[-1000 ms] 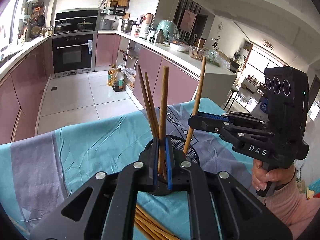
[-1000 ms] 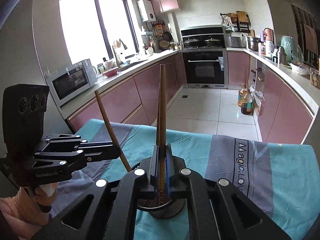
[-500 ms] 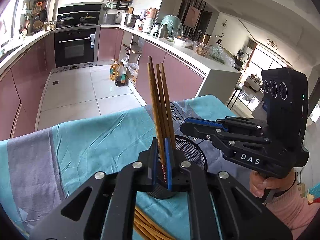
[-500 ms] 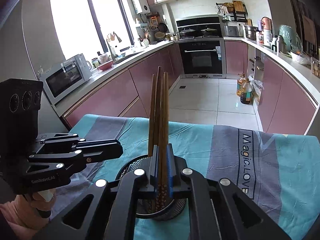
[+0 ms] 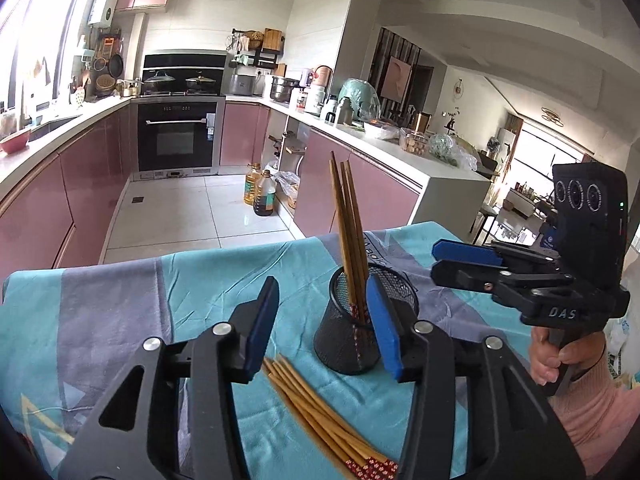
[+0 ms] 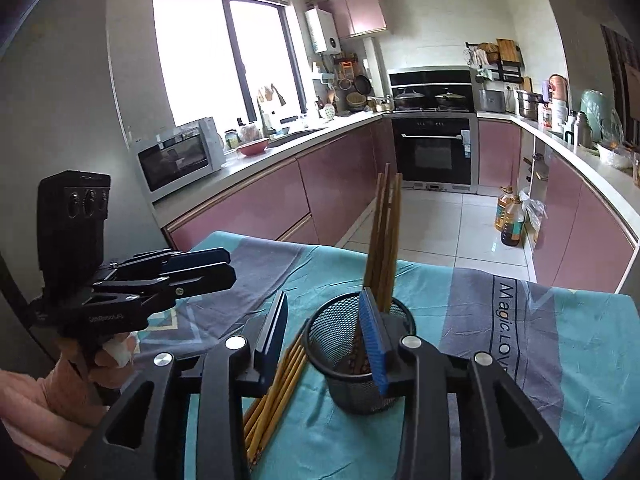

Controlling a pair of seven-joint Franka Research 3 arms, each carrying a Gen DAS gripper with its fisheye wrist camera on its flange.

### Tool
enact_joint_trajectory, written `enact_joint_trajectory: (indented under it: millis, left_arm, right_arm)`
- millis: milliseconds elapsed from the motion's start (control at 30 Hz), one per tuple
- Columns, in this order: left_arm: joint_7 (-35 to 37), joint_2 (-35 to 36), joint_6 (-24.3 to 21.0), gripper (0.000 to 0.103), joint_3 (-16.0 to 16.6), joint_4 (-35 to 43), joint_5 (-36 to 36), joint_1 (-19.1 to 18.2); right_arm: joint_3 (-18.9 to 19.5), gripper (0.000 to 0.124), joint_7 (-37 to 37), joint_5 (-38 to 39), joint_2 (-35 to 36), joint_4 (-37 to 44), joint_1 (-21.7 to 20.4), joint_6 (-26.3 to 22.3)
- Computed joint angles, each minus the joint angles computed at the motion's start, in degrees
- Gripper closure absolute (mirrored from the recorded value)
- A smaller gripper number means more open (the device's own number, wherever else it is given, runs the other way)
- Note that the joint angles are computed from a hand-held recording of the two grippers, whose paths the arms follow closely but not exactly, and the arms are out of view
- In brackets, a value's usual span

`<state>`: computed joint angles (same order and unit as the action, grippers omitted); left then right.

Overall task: Organize utensils
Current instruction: 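Open both tools to release the chopsticks and return to the pile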

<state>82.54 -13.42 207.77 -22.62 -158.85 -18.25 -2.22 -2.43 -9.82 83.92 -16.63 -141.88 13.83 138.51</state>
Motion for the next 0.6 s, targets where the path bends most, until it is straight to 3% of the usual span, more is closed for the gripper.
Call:
enact_joint_trajectory:
  millis: [133, 367, 500, 600]
  left_arm:
    - [1.29, -2.34, 0.36, 0.053, -2.9, -4.12, -4.45, 0.95]
    - [-0.35, -0.85, -0.76, 0.052, -4.78, -7.27, -6.54, 1.11]
    - [-1.52, 2.48, -0.85, 0.052, -3.23, -7.59, -5.75, -0.48]
    - [-2.89, 5.47, -0.46, 0.052, -0.57, -7.27, -4.2, -3.04]
  right_arm:
    - [-0.02, 0.088, -1.11, -2.75, -2.75, -3.52, 0.3, -1.96]
    - [2.54, 0.088, 1.67, -6.66, 1.18, -5.46, 2.5, 1.64]
    - [4.54, 0.09, 3.61, -8.36, 4.35, -5.85, 4.34, 6.07]
    - [4.77, 0.096, 6.3, -10.24, 6.54, -5.21, 4.9, 6.44]
